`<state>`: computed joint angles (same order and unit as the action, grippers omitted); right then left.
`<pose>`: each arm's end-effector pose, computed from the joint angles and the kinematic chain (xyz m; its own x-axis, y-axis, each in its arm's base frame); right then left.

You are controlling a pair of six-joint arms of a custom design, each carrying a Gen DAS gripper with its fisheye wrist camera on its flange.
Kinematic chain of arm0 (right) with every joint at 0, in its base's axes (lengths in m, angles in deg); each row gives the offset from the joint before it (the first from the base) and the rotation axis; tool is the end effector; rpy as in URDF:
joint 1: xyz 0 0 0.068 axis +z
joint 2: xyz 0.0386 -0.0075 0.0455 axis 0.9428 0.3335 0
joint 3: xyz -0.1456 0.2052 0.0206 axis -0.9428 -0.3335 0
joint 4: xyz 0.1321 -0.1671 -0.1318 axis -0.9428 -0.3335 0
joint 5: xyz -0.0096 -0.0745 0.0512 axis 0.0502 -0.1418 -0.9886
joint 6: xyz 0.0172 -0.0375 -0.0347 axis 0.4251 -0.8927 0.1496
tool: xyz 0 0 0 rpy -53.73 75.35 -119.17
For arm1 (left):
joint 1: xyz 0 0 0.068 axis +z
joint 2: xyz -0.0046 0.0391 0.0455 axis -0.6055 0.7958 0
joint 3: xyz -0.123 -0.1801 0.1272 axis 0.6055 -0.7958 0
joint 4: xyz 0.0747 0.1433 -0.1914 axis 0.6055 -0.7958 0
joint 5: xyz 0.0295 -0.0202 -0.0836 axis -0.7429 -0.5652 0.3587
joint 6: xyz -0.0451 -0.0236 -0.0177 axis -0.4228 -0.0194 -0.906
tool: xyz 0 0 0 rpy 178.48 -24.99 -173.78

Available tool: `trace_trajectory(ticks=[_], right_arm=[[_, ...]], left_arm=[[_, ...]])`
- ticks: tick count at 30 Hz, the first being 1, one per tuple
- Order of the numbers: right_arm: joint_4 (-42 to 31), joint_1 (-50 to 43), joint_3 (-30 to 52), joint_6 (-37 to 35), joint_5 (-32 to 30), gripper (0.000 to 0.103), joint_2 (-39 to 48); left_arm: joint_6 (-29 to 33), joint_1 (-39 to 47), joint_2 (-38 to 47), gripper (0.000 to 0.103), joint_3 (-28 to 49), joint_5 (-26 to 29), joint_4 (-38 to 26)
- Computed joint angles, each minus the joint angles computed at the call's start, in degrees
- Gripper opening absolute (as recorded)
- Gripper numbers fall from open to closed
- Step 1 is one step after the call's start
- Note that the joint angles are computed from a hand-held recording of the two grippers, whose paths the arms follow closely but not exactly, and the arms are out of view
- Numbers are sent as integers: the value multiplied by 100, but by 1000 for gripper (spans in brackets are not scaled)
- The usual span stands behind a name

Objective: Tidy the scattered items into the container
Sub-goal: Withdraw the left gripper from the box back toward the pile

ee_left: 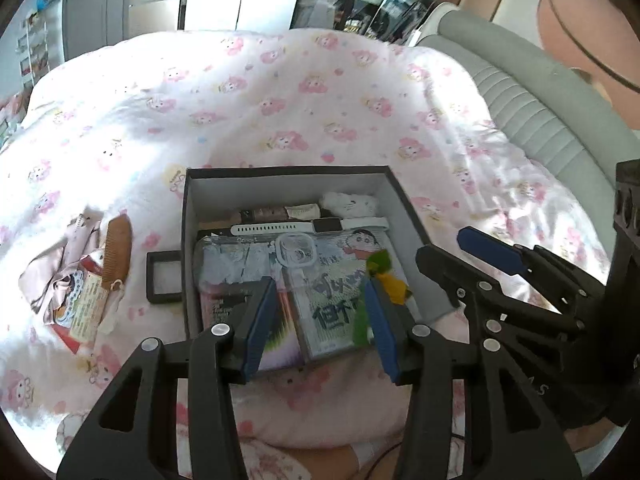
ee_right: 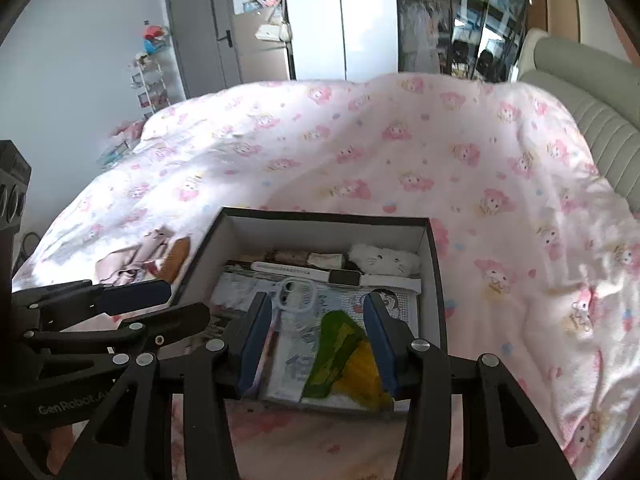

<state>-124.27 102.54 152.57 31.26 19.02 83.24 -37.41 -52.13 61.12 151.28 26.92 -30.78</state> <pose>0.2429 0.1424 0.4198 -0.7078 -0.0449 -0.7050 -0.1476 0.9854 0.0854 0.2781 -0.0822 0.4177 -0.8070 0.0631 -0.5872 0.2669 0.9259 -0.2674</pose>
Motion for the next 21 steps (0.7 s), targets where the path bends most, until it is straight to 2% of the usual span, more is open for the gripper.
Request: trace_trajectory(ticks=[8,13,18,21], right_arm=[[-538,966,839,371,399,44,211],[-636,1682,1691,505,475,44,990],[-523,1997,2436,567,-8,44,1872],[-347,2020,2792,597,-516,44,2408]], left_arm=[[278,669,-986,47,-532,312,-346],[925,1828,-1468,47,-859,626,-652],[1760,3308,-1611,47,-1192,1212,-904],[2203,4162,-1489,47,-1428,1591,-957]])
